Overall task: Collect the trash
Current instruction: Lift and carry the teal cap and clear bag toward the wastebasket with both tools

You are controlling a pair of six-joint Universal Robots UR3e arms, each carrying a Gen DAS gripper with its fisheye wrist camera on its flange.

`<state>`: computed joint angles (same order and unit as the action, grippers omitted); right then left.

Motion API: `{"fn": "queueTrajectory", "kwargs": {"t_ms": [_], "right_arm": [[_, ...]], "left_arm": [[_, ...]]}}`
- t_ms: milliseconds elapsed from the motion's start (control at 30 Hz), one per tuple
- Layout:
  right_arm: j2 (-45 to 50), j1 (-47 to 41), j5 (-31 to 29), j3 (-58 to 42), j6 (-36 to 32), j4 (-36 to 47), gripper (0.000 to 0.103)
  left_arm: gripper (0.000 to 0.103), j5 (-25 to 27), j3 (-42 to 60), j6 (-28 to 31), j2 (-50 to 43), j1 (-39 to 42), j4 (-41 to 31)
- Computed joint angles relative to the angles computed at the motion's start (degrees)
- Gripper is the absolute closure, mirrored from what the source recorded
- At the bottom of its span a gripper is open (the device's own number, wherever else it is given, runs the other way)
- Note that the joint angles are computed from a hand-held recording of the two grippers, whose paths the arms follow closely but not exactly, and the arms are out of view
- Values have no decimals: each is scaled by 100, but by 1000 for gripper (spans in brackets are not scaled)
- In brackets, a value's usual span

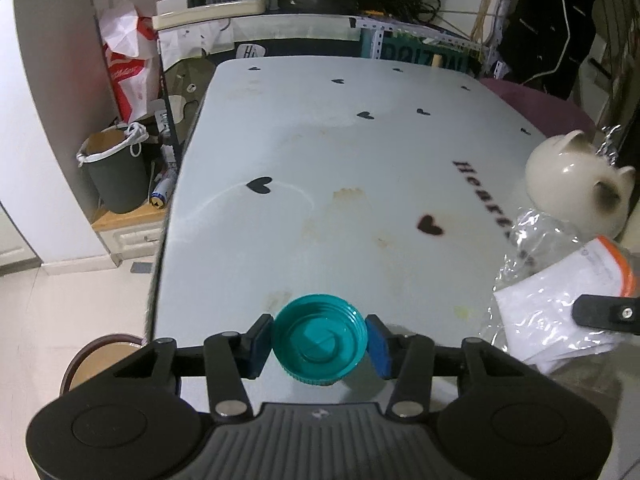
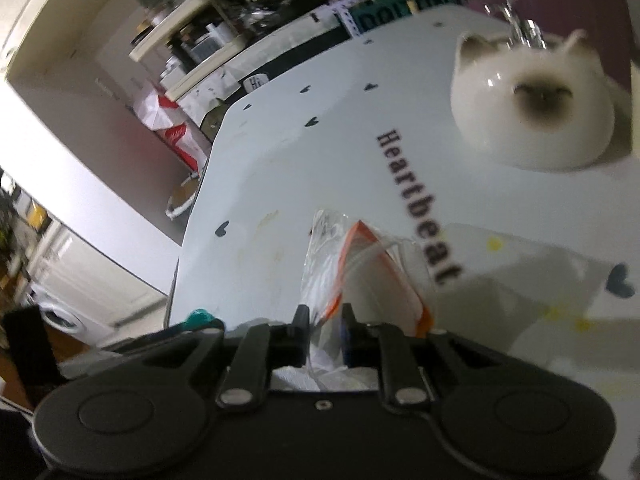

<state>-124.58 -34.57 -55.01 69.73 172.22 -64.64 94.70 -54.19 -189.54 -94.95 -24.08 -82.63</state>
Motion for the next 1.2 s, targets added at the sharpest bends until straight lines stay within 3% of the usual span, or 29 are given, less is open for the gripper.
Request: {"fn": "queueTrajectory", "kwargs": {"t_ms": [100, 300, 500, 733, 967, 1200], "right_arm": [[71, 475, -459, -270, 178, -202, 87], [139, 759, -794, -1171, 73, 373, 87], [684, 3222, -2701, -1506, 1529, -496, 87], [1458, 5581, -4461, -2390, 2777, -394, 87], [2213, 7283, -5634, -3372, 3881, 148, 87], [3259, 8594, -6395, -4907, 4847, 1134, 87]], "left_arm": [[53, -7, 255, -66, 170, -5, -385], [53, -28, 902, -140, 479, -52, -1264], [53, 41, 1519, -401, 732, -228, -2023], [53, 319, 1905, -747, 1054, -663, -2576], [53, 595, 2066, -1129, 1356, -1029, -2959], [53, 590, 2137, -1258, 1722, -956, -3358]]}}
